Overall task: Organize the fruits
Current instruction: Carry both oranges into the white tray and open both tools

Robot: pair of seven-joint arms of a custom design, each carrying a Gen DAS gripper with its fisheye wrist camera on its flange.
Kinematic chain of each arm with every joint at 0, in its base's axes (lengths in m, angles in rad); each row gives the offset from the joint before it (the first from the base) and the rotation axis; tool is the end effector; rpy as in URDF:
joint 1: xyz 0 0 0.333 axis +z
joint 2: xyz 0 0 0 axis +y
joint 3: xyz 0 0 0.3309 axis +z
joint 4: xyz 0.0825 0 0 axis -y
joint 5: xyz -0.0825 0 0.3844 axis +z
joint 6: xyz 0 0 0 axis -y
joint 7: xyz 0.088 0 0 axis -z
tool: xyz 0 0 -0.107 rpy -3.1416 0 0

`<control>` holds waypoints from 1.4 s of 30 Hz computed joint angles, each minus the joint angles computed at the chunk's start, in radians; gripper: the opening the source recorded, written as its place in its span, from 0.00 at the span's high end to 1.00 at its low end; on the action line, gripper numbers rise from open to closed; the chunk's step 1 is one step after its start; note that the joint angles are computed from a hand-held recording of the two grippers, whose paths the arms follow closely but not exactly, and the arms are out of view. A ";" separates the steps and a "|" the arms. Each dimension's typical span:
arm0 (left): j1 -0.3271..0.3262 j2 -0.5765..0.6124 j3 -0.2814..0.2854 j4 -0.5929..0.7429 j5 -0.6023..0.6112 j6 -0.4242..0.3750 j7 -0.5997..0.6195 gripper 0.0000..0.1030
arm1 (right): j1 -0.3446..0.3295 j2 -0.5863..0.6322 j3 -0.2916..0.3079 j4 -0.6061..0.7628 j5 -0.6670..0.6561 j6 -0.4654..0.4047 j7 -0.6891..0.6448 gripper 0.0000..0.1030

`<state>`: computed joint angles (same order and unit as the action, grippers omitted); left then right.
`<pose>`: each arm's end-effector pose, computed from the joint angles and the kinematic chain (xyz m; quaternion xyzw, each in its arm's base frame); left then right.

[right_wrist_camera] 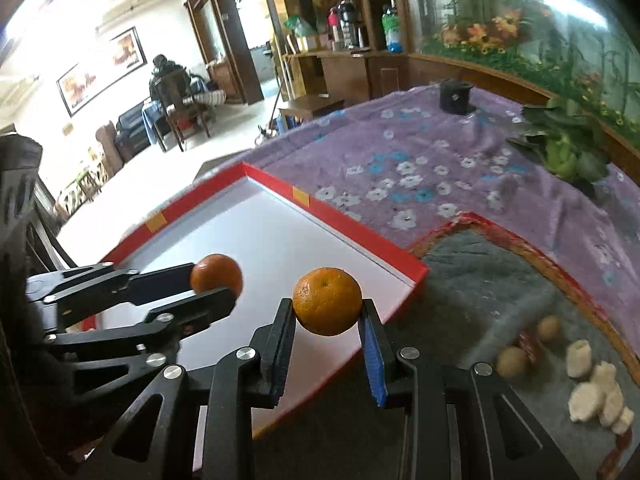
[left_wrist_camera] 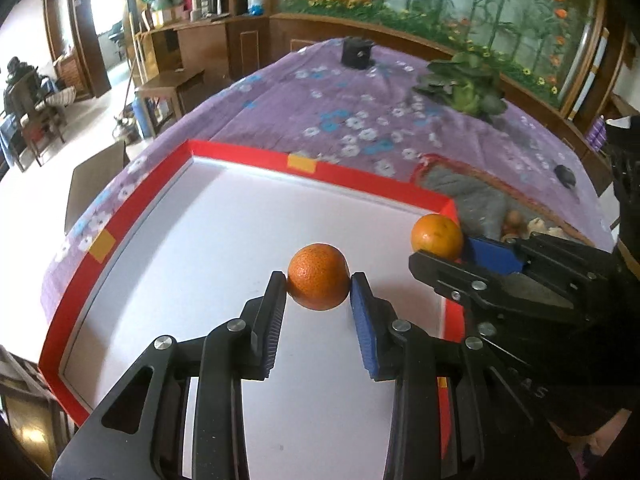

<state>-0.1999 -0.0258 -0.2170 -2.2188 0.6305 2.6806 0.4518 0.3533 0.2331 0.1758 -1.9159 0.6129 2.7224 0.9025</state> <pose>0.5033 -0.2437 0.4503 -0.7368 0.6029 -0.2250 0.2073 0.5770 0.3039 0.4484 -0.8496 0.4015 -0.0611 0.3366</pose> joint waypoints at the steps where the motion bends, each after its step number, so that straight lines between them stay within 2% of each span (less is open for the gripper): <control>1: 0.000 0.003 0.001 0.002 -0.007 -0.004 0.004 0.69 | 0.004 0.012 -0.002 0.011 -0.012 -0.008 0.007 0.70; 5: 0.000 0.015 0.002 0.020 0.012 -0.056 -0.022 0.68 | 0.019 0.042 -0.013 0.038 -0.070 -0.015 0.038 0.70; 11: 0.006 0.027 0.014 0.021 -0.052 -0.040 -0.008 0.68 | 0.022 0.056 -0.014 0.055 -0.126 -0.029 0.055 0.69; 14: 0.006 0.028 0.014 0.025 -0.046 -0.055 -0.026 0.61 | 0.020 0.050 -0.013 0.051 -0.136 -0.033 0.056 0.69; 15: 0.005 0.028 0.012 0.030 -0.032 -0.075 -0.042 0.55 | 0.018 0.047 -0.011 0.049 -0.134 -0.035 0.056 0.68; 16: 0.003 0.028 0.011 0.035 -0.021 -0.096 -0.055 0.48 | 0.012 0.042 -0.007 0.046 -0.122 -0.041 0.048 0.68; 17: 0.003 0.029 0.011 0.038 -0.015 -0.106 -0.062 0.46 | 0.008 0.037 -0.005 0.044 -0.113 -0.045 0.042 0.68; 21: 0.005 0.021 0.013 0.026 -0.022 -0.084 -0.067 0.44 | -0.002 0.009 0.001 0.021 -0.071 -0.045 0.014 0.59; 24: 0.002 0.019 0.009 0.030 -0.014 -0.089 -0.074 0.39 | -0.002 -0.024 -0.001 -0.013 -0.049 -0.036 -0.006 0.59; 34: -0.027 0.007 -0.017 0.054 0.054 -0.084 -0.106 0.39 | 0.000 -0.186 -0.019 -0.180 0.113 0.061 -0.122 0.52; 42: -0.073 0.048 -0.037 0.112 0.040 -0.055 -0.052 0.39 | 0.000 -0.308 -0.077 -0.323 0.150 0.104 -0.142 0.51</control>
<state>-0.2727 0.0220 -0.2540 -2.1067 0.6705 2.6258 0.3999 0.3536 -0.0752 0.0988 -2.2387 0.7631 2.8263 0.7608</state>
